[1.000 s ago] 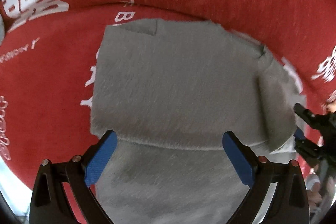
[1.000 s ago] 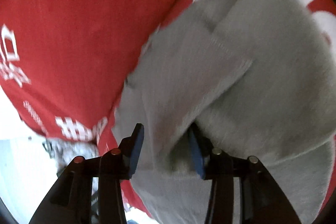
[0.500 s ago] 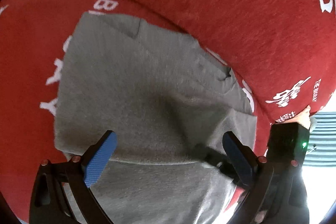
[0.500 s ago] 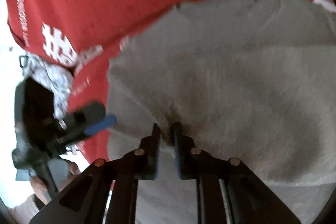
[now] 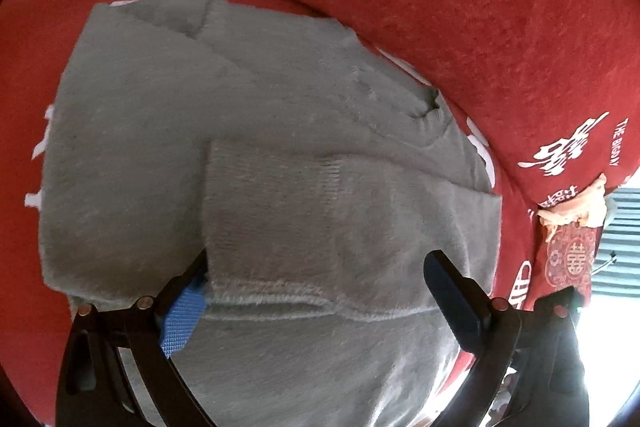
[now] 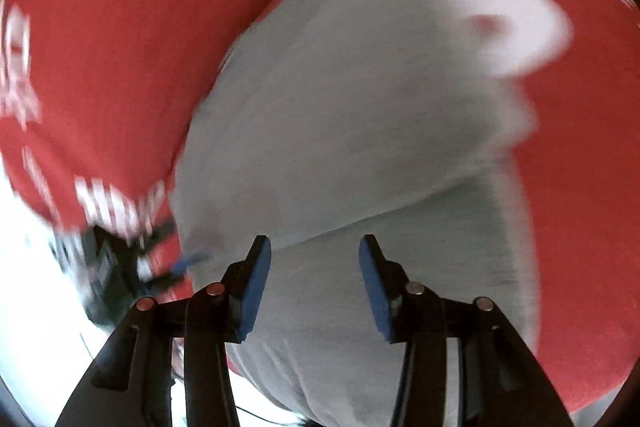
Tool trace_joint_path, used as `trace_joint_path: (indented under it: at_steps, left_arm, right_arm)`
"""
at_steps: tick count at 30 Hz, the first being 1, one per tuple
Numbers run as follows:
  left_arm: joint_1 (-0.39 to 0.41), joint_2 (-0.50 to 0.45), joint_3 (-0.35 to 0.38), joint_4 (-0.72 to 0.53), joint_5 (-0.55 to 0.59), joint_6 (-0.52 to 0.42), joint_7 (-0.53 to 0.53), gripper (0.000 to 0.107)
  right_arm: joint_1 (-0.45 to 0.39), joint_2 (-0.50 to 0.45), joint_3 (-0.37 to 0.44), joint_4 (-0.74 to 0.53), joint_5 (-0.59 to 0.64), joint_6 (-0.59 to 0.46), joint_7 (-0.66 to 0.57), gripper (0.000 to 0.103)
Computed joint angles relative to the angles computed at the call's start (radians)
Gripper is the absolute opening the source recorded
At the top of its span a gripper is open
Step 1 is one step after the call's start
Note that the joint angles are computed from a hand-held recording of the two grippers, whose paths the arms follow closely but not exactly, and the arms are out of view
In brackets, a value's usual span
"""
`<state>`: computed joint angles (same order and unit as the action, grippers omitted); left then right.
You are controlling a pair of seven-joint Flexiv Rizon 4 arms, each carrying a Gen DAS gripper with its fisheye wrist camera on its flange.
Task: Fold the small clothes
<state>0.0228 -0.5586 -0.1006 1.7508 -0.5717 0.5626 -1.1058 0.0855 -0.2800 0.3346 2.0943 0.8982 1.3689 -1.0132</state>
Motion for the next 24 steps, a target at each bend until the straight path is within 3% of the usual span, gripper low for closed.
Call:
trace_joint_path:
  at_steps: [3,5,6,7,8,9,10,15,19,21,23,24]
  left_arm:
    - [-0.017,-0.005,0.004,-0.006,0.016,0.025,-0.024,0.100]
    - [-0.027,-0.010,0.011,-0.012,0.036,0.039,-0.048,0.079]
    - [-0.035,-0.014,0.020,-0.024,0.064,0.039,-0.064,0.059]
    - [-0.036,-0.015,0.022,-0.030,0.078,0.040,-0.067,0.028]
    - [-0.026,-0.020,0.017,-0.038,0.075,0.021,-0.064,0.010]
    - [-0.015,-0.023,0.012,-0.043,0.067,0.001,-0.065,0.007]
    - [-0.008,-0.020,0.007,-0.036,0.049,0.005,-0.062,0.007]
    - [0.007,0.037,-0.003,0.023,0.017,0.026,0.027,0.007]
    - [-0.029,0.041,0.032,0.034,0.106,0.041,0.015,0.007]
    - [-0.032,0.042,0.045,0.035,0.133,0.055,-0.005,0.007]
    - [-0.036,0.045,0.057,0.029,0.163,0.071,-0.021,0.021]
    - [-0.051,0.051,0.080,0.022,0.214,0.102,-0.043,0.034]
  right_arm:
    - [-0.064,-0.004,0.038,0.017,0.218,0.120,-0.062,0.051]
    - [-0.160,-0.032,0.081,-0.037,0.468,0.157,-0.259,0.051]
    - [-0.176,-0.053,0.084,-0.069,0.552,0.160,-0.335,0.051]
    - [-0.195,-0.059,0.078,-0.088,0.630,0.150,-0.404,0.051]
    - [-0.188,-0.059,0.065,-0.092,0.642,0.144,-0.414,0.049]
    - [-0.161,-0.062,0.050,-0.094,0.606,0.148,-0.385,0.024]
    - [-0.136,-0.054,0.031,-0.085,0.552,0.144,-0.358,0.006]
    - [-0.081,-0.003,-0.040,-0.042,0.408,0.116,-0.302,0.006]
    - [-0.041,-0.017,-0.076,0.001,0.223,0.045,-0.164,0.006]
    - [-0.053,-0.022,-0.060,0.011,0.193,0.020,-0.156,0.009]
    - [-0.074,-0.001,-0.041,0.025,0.204,-0.001,-0.172,0.011]
    - [-0.072,0.013,-0.043,0.037,0.189,-0.016,-0.161,0.016]
